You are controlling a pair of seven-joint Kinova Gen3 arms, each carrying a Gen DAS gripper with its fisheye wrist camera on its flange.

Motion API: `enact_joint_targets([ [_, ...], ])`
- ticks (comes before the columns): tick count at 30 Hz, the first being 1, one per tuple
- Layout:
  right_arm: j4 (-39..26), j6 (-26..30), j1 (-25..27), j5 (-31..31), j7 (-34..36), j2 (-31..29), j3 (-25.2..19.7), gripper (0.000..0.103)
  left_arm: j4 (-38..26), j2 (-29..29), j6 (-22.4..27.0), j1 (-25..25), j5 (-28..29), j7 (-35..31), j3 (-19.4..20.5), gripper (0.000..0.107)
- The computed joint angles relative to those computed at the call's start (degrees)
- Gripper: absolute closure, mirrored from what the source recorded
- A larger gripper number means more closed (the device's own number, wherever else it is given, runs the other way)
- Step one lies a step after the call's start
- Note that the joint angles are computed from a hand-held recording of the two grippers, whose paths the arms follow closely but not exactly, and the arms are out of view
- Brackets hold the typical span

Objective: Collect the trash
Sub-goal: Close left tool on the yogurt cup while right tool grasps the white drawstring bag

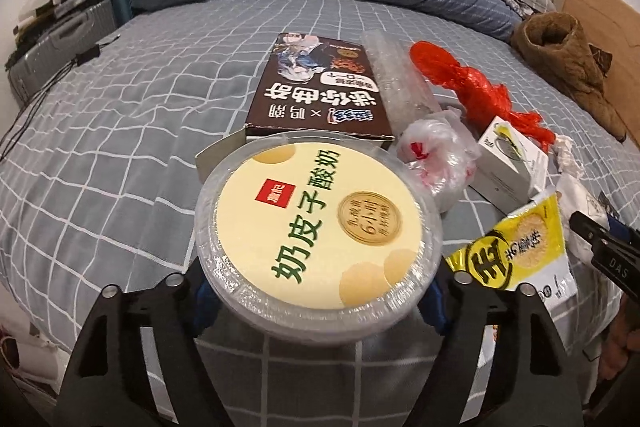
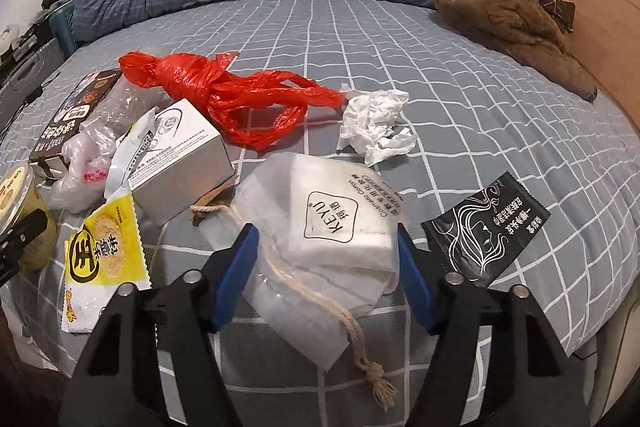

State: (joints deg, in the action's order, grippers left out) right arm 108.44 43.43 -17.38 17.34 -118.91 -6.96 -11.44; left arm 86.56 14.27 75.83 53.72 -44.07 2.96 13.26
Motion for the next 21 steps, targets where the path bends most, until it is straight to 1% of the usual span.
enact_joint_targets([
  [2, 0.2, 0.0, -0.1, 1.1, -0.8, 0.1, -0.6, 0.044, 0.2, -0.1, -0.5, -0.2, 0.0, -0.4, 0.0, 0.034],
  [3, 0.3, -0.1, -0.1, 1.4, -1.0, 0.1, -0.6, 0.046, 0.3, -0.2, -0.6, -0.3, -0.1, -0.6, 0.0, 0.034],
  [4, 0.3, -0.1, -0.2, 1.9, -1.4, 0.1, -0.8, 0.051, 0.3, -0.2, -0.7, -0.4, 0.0, -0.7, 0.0, 0.034],
  [5, 0.3, 0.1, -0.2, 2.6, -2.2, 0.1, -1.1, 0.053, 0.4, -0.3, -0.9, -0.5, -0.1, -0.6, -0.1, 0.034],
  [7, 0.4, -0.2, -0.3, 2.3, -1.9, -0.1, -0.7, 0.056, 0.6, -0.4, -1.1, -0.6, 0.0, -0.5, 0.0, 0.034],
  [10, 0.4, -0.1, -0.3, 2.5, -2.1, -0.3, -0.7, 0.059, 0.6, -0.4, -0.9, -0.7, -0.1, -0.8, 0.0, 0.034],
  [20, -1.1, 2.0, -0.2, 1.7, -1.0, -1.9, -1.0, 0.060, -1.2, -0.8, 1.7, 0.2, 0.0, -1.6, 0.4, 0.034],
  [21, -1.2, 2.3, -0.1, 1.6, -0.8, -2.2, -1.1, 0.063, -1.4, -0.9, 1.9, 0.3, -0.1, -1.7, 0.5, 0.034],
])
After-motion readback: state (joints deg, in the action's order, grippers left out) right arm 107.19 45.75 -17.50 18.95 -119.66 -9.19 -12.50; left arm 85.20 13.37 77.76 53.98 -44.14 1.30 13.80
